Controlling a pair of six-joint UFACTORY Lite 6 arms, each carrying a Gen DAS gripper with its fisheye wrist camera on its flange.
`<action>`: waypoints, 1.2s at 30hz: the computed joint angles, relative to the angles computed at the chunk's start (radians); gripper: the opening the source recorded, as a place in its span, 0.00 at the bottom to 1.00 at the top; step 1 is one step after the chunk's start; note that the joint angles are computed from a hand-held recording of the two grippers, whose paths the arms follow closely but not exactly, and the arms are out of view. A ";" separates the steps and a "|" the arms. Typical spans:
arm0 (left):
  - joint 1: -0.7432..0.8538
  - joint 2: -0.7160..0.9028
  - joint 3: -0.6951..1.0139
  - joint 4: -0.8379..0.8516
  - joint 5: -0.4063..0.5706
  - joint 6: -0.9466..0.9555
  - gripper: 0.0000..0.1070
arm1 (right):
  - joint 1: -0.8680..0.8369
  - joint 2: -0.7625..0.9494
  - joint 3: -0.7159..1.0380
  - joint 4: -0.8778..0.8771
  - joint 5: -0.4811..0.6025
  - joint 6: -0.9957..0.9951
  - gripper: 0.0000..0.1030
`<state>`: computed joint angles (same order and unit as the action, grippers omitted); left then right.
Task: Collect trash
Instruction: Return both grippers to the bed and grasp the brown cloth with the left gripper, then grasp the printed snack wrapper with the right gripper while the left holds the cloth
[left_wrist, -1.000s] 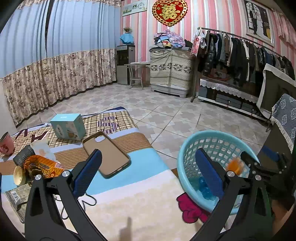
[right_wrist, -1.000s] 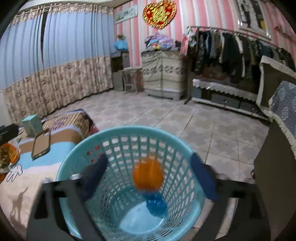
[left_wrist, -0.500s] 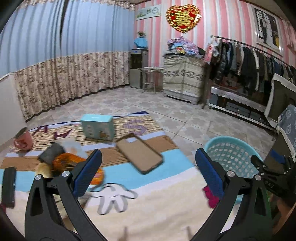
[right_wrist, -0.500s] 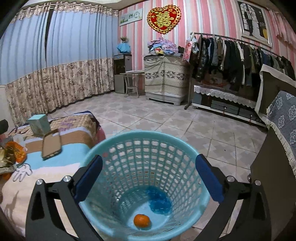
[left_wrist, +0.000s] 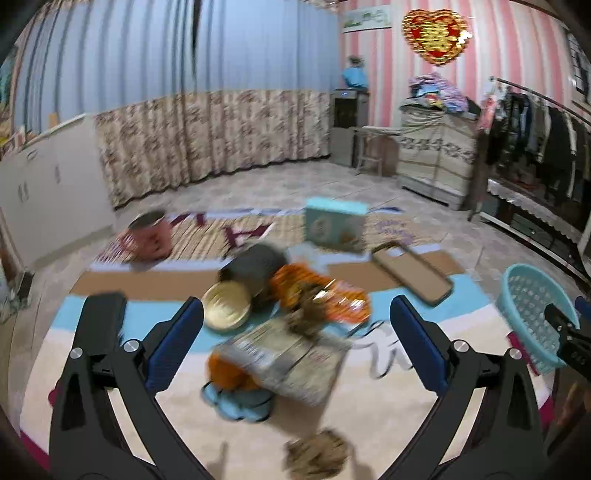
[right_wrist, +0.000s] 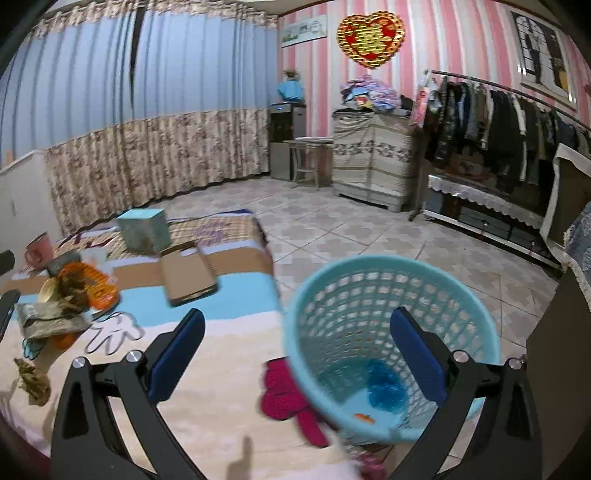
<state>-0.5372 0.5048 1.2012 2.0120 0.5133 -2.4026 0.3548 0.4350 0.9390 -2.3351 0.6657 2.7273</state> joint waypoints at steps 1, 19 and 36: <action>0.010 -0.010 -0.032 0.027 0.000 -0.035 0.91 | 0.026 0.009 0.005 0.021 0.008 -0.011 0.95; -0.064 0.117 -0.161 0.246 0.014 -0.342 0.76 | 0.135 0.011 -0.009 0.126 0.016 -0.068 0.95; 0.104 -0.093 -0.381 0.518 -0.022 -0.469 0.39 | 0.255 0.132 0.178 0.253 -0.024 -0.216 0.95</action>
